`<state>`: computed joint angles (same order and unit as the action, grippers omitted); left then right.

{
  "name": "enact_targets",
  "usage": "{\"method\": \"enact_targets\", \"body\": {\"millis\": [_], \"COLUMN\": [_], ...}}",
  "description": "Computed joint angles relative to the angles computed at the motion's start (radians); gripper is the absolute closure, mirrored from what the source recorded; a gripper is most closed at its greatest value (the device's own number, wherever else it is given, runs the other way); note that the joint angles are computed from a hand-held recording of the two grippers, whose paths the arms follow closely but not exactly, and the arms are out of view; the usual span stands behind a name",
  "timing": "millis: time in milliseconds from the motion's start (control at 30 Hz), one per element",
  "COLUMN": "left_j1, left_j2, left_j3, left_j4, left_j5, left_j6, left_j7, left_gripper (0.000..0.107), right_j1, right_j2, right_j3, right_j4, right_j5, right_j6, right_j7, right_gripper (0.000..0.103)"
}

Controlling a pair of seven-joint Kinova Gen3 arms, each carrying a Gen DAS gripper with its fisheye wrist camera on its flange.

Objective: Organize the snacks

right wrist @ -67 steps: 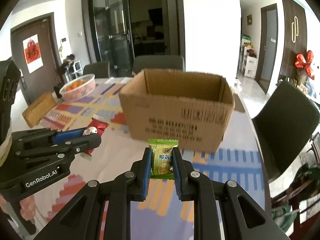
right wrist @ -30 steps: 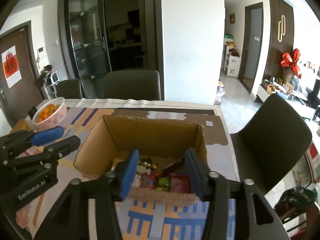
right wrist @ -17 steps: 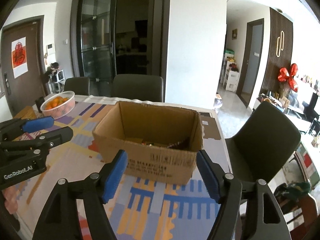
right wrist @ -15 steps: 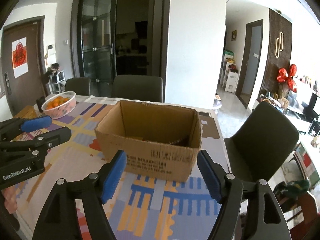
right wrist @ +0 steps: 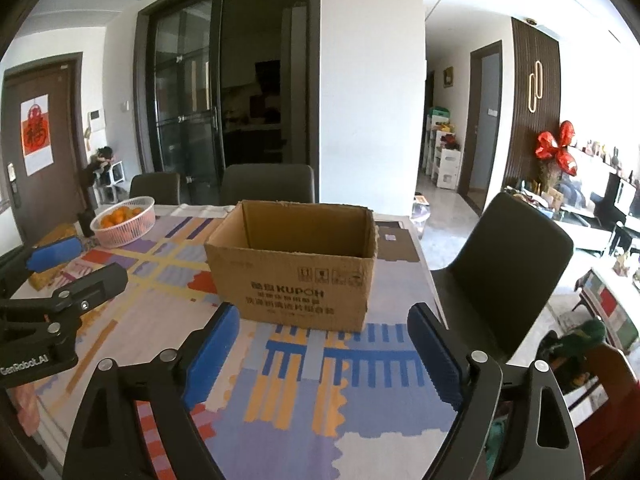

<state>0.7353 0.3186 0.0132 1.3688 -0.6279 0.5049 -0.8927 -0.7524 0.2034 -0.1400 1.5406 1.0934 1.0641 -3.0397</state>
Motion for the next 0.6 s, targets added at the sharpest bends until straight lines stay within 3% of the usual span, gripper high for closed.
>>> {"method": "enact_targets", "body": {"millis": [133, 600], "left_j1": [0.053, 0.035], "left_j2": [-0.029, -0.104], "left_j3": [-0.040, 0.024], "left_j4": [0.048, 0.170], "left_j5": [-0.085, -0.259], "left_j6": [-0.005, -0.019], "left_j7": [0.101, 0.302], "left_gripper": [0.014, 0.006], "right_j1": [-0.040, -0.124], "right_j2": [-0.006, -0.021], "right_j3": [-0.014, -0.076], "right_j4": [0.019, 0.072], "right_j5": [0.043, 0.147], "right_j6": [0.065, 0.208], "right_j7": [-0.039, -0.158], "right_gripper": [0.016, 0.011]}}
